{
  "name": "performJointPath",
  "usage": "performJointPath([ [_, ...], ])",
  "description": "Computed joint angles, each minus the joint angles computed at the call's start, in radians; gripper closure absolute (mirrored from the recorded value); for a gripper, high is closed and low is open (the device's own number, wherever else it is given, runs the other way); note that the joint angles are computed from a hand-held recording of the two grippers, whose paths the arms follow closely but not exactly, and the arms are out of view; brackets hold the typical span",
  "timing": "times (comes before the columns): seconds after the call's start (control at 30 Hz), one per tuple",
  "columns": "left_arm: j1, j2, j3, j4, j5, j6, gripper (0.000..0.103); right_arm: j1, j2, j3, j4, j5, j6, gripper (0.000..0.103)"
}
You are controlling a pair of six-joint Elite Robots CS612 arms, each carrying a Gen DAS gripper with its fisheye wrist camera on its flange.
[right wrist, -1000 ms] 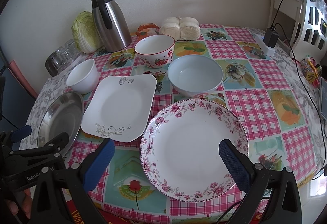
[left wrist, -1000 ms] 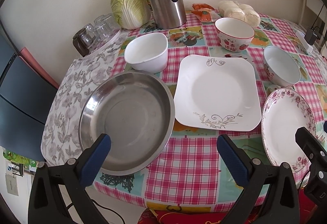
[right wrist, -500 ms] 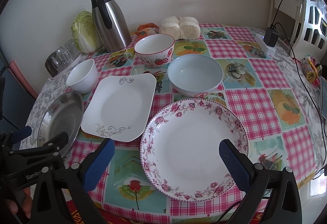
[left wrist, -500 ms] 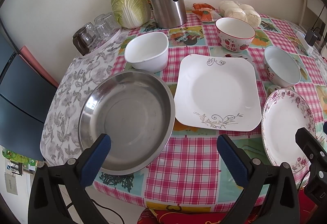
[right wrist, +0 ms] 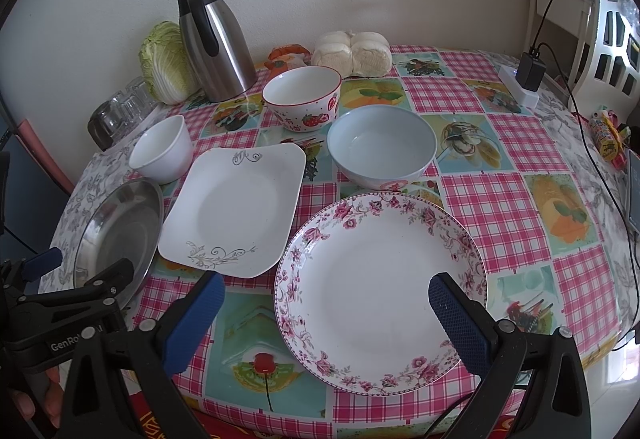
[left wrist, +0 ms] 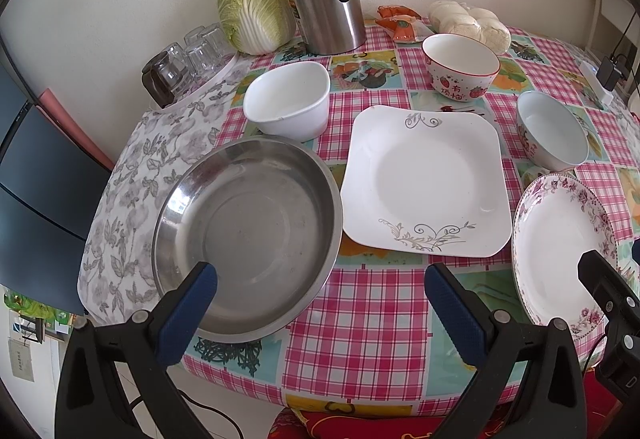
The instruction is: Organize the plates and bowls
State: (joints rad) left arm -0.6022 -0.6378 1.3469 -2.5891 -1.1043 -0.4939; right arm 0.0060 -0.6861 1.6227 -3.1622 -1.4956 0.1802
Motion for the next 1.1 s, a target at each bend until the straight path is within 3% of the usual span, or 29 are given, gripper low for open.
performJointPath([
  [0.43, 0.000, 0.004, 0.001, -0.008, -0.006, -0.003, 0.000, 0.001, 0.004, -0.005, 0.003, -0.001, 0.001, 0.000],
  [0.6, 0.012, -0.003, 0.016, -0.058, -0.055, -0.012, 0.000, 0.003, 0.008, -0.005, -0.012, 0.008, 0.003, 0.000],
  [0.77, 0.039, -0.014, 0.053, -0.169, -0.094, -0.083, 0.000, 0.003, 0.019, -0.025, -0.039, 0.024, 0.023, 0.000],
  [0.93, 0.058, -0.024, 0.093, -0.233, -0.029, -0.194, 0.000, 0.004, 0.036, -0.048, -0.088, 0.057, 0.054, 0.000],
  [1.1, 0.084, -0.031, 0.135, -0.289, 0.008, -0.267, 0.000, 0.002, 0.058, -0.078, -0.120, 0.177, 0.061, 0.000],
])
